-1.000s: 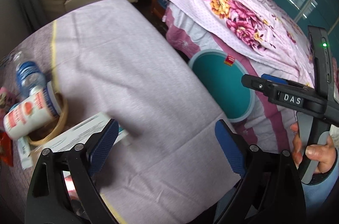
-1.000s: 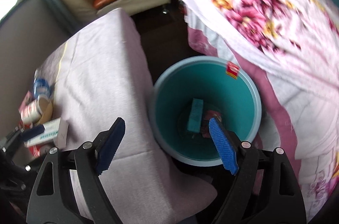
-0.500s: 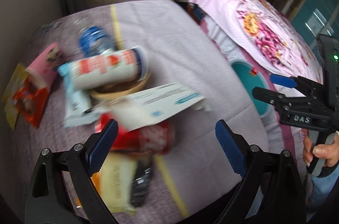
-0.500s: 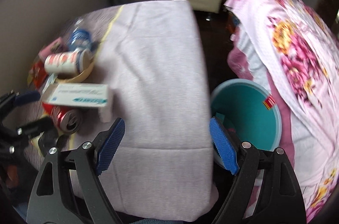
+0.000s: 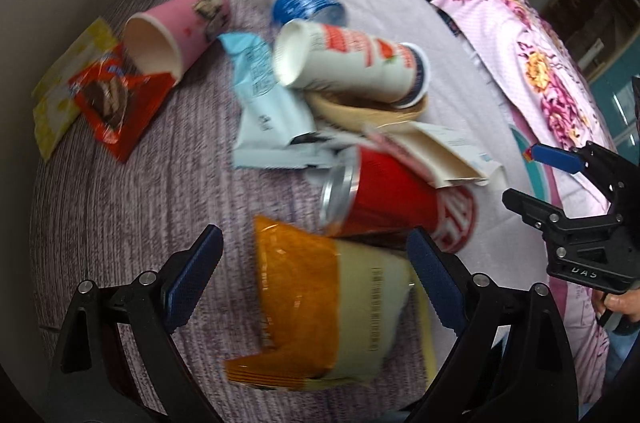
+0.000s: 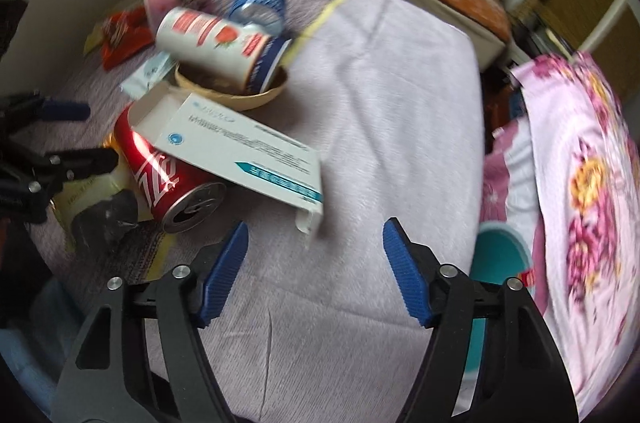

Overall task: Collect trash
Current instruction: 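Return to the table and grasp the white box with the right tool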

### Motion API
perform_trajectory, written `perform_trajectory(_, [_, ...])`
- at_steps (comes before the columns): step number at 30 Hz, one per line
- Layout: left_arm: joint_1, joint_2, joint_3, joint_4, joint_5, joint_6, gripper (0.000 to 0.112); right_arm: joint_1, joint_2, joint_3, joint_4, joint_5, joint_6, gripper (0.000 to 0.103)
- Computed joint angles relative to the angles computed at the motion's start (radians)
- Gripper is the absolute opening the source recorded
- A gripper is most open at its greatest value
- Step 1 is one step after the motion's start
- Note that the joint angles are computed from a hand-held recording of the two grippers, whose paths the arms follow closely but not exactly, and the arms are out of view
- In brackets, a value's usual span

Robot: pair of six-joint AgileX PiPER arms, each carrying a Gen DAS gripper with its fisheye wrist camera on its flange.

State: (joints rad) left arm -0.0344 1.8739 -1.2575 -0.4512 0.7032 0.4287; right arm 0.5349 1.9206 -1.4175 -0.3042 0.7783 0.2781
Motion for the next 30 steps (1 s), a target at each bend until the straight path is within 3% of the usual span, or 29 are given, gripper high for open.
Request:
perform_trajectory(13, [0.072,0.061,-0.026,0.017,0.017,0.006,0.093,0.016,0.203,-0.237,0.017,0.047,-0.279,0.064])
perform_trajectory(15, [0.083,0.074,-0.032,0.023,0.024,0.006,0.093,0.015,0.23,-0.272,0.034,0.055,-0.305,0.049])
perform_trajectory(20, [0.108,0.065,-0.02,0.003,0.041,0.015,0.093,0.015,0.2,-0.235,0.018,0.017,-0.249,0.028])
perform_trajectory(25, [0.112,0.037,-0.03,-0.056,0.097,0.02,0.093,-0.021,0.114,-0.144,0.1,-0.014,-0.191,0.016])
perform_trajectory(30, [0.078,0.006,-0.04,-0.118,0.165,-0.029,0.093,-0.08,0.052,-0.061,0.202,-0.041,-0.156,0.016])
